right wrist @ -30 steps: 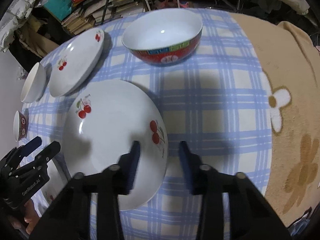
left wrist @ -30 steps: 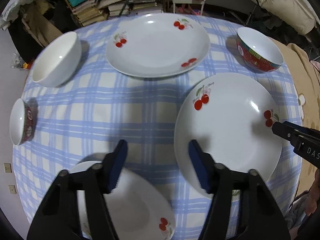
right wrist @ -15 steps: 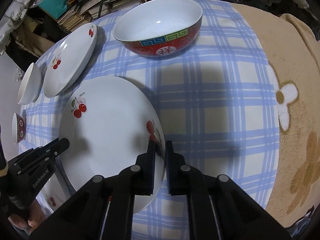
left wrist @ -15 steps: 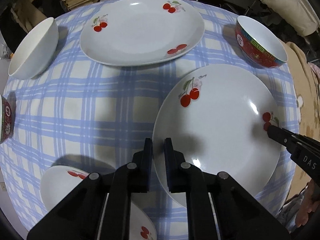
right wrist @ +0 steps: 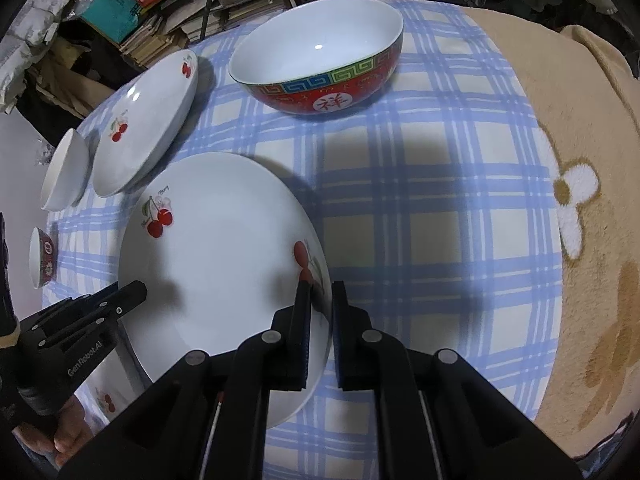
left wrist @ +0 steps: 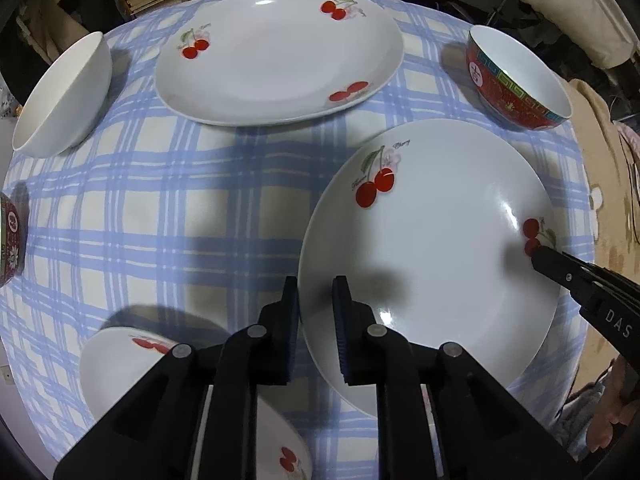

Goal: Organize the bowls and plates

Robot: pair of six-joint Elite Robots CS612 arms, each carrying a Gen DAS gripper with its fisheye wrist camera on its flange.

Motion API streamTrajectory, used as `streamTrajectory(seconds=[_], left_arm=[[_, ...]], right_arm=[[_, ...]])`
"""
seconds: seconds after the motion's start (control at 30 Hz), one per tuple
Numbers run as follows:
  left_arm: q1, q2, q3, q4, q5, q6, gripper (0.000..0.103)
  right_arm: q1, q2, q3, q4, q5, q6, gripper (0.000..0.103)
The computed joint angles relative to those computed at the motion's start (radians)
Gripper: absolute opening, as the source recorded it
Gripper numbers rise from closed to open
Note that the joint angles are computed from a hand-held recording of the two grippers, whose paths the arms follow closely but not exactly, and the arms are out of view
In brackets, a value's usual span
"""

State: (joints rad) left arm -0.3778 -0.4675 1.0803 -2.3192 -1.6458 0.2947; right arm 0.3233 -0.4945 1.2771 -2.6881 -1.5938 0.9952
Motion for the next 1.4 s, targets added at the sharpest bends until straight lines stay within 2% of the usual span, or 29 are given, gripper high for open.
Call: streamTrajectory(seconds=[0.23,0.37,0.47,0.57,0.77,1.4], left_arm=[[0.013,-0.015,0.002,0.012,-0.001,-0.003,0.016],[0.017,-0.031,0.021,-0.019,-0.007,0.009,0.016],[0.025,-0.043,0.028,-0.023,-0.033,0.013,0.016],[0.029,-0.065,0.059,-0.058,-0.019,0.027,0.016],[0.049,-0.082,0.060,-0.057,-0.030,0.017,0.016],[0.120,-0.135,0.139,-0.147,-0.001,-0.003,0.016]], right_arm=[[0.008,-0.005,0.001,-0.036,-0.003,-0.023,0.010],[0.006,-0.007,0.014,-0.093,0.031,-0.006,0.010],[0.012,-0.008,0.015,-0.116,0.018,-0.006,0.010],[0.018,-0.008,0.011,-0.145,0.012,-0.009,0.010],[0.033,0.002,-0.026,-0.126,0.004,-0.036,0.010],[0.084,0.061,-0.163,-0.103,0.012,-0.122,0.011]])
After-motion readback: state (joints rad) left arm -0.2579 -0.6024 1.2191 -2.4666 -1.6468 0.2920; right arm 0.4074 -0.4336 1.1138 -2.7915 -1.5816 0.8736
